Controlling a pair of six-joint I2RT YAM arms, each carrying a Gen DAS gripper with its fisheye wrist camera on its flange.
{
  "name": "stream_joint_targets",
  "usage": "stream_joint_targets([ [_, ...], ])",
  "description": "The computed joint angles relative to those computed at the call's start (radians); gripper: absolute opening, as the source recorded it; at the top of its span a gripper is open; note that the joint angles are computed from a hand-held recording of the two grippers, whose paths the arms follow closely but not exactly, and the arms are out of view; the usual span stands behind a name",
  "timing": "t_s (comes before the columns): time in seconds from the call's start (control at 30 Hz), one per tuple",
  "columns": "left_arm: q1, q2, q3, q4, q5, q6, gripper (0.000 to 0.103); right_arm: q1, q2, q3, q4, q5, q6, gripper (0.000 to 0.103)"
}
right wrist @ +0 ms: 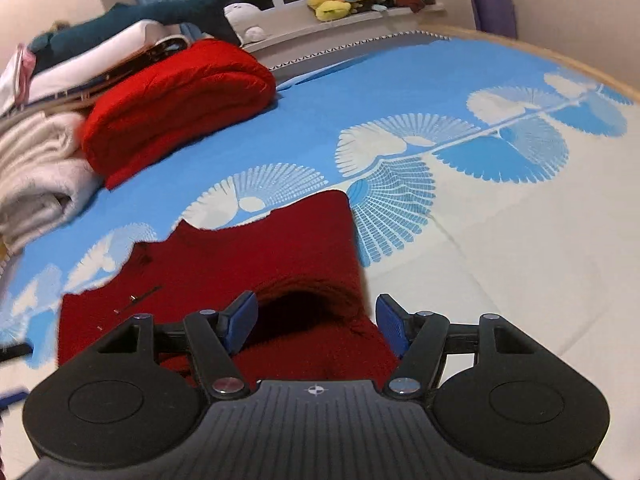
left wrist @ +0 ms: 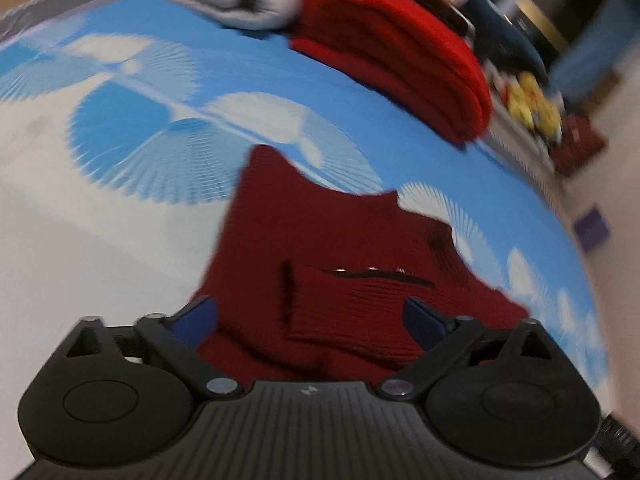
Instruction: Fold small clothes
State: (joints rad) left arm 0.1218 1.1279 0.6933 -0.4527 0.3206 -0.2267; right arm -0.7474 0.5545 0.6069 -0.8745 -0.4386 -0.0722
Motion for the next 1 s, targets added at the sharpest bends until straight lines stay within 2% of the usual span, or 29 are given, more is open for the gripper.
stream_joint_targets([
  [0.13,-0.127,0.156,0.018,0.072,-0.162,-0.032,0.096,0.213,0.002,-0.093,0.233,0.25,0.13,0.067],
  [0.2,-0.159,0.175,0.007,0.11,-0.213,-0.036,0.096,0.252,0.064,-0.126,0.33,0.352,0.111,0.064],
  [0.27,-0.169,0.187,0.017,0.111,-0.203,-0.031,0.097,0.297,0.16,-0.157,0.425,0.46,0.039,0.059],
  [0.3,-0.166,0.197,0.027,0.111,-0.17,-0.02,0.086,0.32,0.21,-0.167,0.46,0.508,0.018,0.053],
  [0.33,-0.16,0.202,0.032,0.115,-0.133,0.001,0.045,0.323,0.257,-0.172,0.485,0.517,0.012,0.046],
  [0.37,-0.183,0.2,0.039,0.113,-0.168,0.01,0.032,0.309,0.286,-0.17,0.493,0.486,0.018,0.044],
  [0.4,-0.207,0.171,0.017,0.147,-0.23,0.017,0.009,0.284,0.306,-0.162,0.494,0.432,0.034,0.038],
  [0.43,-0.212,0.148,0.01,0.166,-0.23,0.026,0.007,0.268,0.31,-0.155,0.497,0.392,0.059,0.032],
  [0.53,-0.147,0.061,0.02,0.149,-0.117,0.005,0.006,0.253,0.243,-0.168,0.533,0.328,0.084,0.031],
  [0.6,-0.101,-0.009,0.03,0.135,-0.07,0.017,0.006,0.268,0.204,-0.16,0.516,0.311,0.078,0.031],
  [0.67,-0.069,-0.017,0.036,0.143,-0.095,0.042,0.006,0.286,0.199,-0.151,0.496,0.305,0.079,0.031],
  [0.73,-0.044,0.051,0.02,0.18,-0.164,0.054,0.007,0.298,0.218,-0.149,0.491,0.299,0.093,0.031],
  [0.83,-0.006,0.181,0.012,0.194,-0.168,0.066,0.009,0.291,0.261,-0.159,0.511,0.265,0.109,0.032],
  [0.87,0.004,0.187,0.007,0.194,-0.163,0.065,0.013,0.292,0.275,-0.161,0.515,0.252,0.102,0.032],
  [0.9,0.014,0.177,0.005,0.19,-0.152,0.062,0.022,0.295,0.284,-0.169,0.528,0.25,0.101,0.032],
  [0.93,0.024,0.153,0.001,0.188,-0.133,0.059,0.038,0.3,0.27,-0.182,0.543,0.248,0.11,0.032],
  [0.97,0.033,0.116,-0.011,0.199,-0.115,0.055,0.045,0.297,0.246,-0.197,0.563,0.231,0.113,0.032],
  [1.0,0.036,0.085,-0.018,0.209,-0.11,0.055,0.058,0.296,0.232,-0.21,0.586,0.214,0.109,0.032],
])
